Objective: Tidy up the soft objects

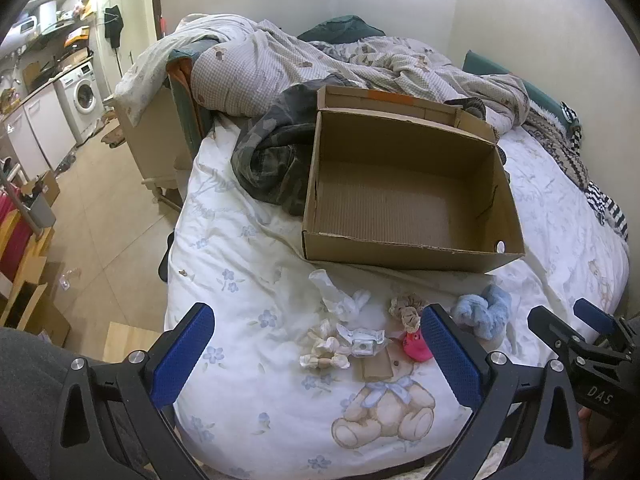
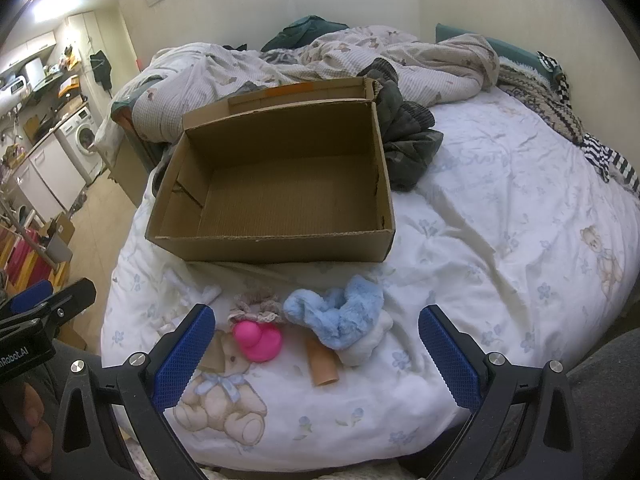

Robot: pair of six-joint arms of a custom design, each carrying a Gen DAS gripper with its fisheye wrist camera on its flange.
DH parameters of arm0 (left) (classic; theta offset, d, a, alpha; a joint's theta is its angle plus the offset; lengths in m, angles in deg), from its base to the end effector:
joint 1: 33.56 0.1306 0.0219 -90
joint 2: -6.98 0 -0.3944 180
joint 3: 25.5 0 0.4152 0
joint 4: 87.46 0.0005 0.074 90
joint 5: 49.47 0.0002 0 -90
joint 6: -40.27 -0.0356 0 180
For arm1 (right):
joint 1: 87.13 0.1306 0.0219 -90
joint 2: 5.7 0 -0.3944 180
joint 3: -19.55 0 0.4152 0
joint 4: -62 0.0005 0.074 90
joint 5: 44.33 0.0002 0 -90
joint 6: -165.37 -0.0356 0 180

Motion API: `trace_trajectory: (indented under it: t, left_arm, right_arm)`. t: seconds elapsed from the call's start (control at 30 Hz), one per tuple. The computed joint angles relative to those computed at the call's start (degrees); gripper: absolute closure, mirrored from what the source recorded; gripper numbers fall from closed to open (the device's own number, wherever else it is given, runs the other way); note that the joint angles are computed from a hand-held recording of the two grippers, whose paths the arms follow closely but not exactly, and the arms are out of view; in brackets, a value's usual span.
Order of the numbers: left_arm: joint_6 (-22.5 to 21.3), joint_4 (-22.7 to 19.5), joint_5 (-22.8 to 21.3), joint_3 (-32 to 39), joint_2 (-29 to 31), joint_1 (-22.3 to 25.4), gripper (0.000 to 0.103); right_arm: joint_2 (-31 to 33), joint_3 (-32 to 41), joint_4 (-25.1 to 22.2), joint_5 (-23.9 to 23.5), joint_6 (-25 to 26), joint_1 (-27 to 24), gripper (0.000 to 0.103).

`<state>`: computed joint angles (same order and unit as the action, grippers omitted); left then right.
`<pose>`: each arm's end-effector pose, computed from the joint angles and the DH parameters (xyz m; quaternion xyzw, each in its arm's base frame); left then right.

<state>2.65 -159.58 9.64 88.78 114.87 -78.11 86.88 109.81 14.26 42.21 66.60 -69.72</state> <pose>0.4390 -0.4072 0.4567 -0.1202 0.9363 0.0210 0.3293 0.5002 0.1586 0.4237 -0.0810 0.9360 0.1050 0.3261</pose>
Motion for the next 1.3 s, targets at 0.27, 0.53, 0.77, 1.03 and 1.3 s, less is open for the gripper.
trace_trajectory:
  t: [0.27, 0.53, 0.77, 1.03, 1.3]
  left_arm:
    - [0.2, -0.5, 0.0, 0.4, 0.1, 0.0, 0.000]
    - [2.6, -1.7, 0.7, -1.0, -1.4, 1.0, 0.000]
    - [1.8, -3.6, 6.4, 1.7, -0.4, 2.7, 0.000]
    - [-0.6, -10.2, 11.1, 9.1, 4.2, 5.4, 0.000]
    - [-2.8, -14.6, 17.7, 14.6, 8.3, 9.7, 0.000]
  right_arm:
    - [-0.2, -0.2, -0.1, 0.0, 0.1, -0.1, 0.000]
    - [1.4, 1.8, -3.4, -3.6, -0.6, -0.9, 0.000]
    - [5.8, 9.1, -12.5, -10.8, 1.4, -3.0, 0.000]
    - [12.6, 18.1, -21.6, -12.8, 4.7, -4.3, 0.000]
    - [20.4, 25.5, -29.1, -15.0, 5.3, -5.4, 0.000]
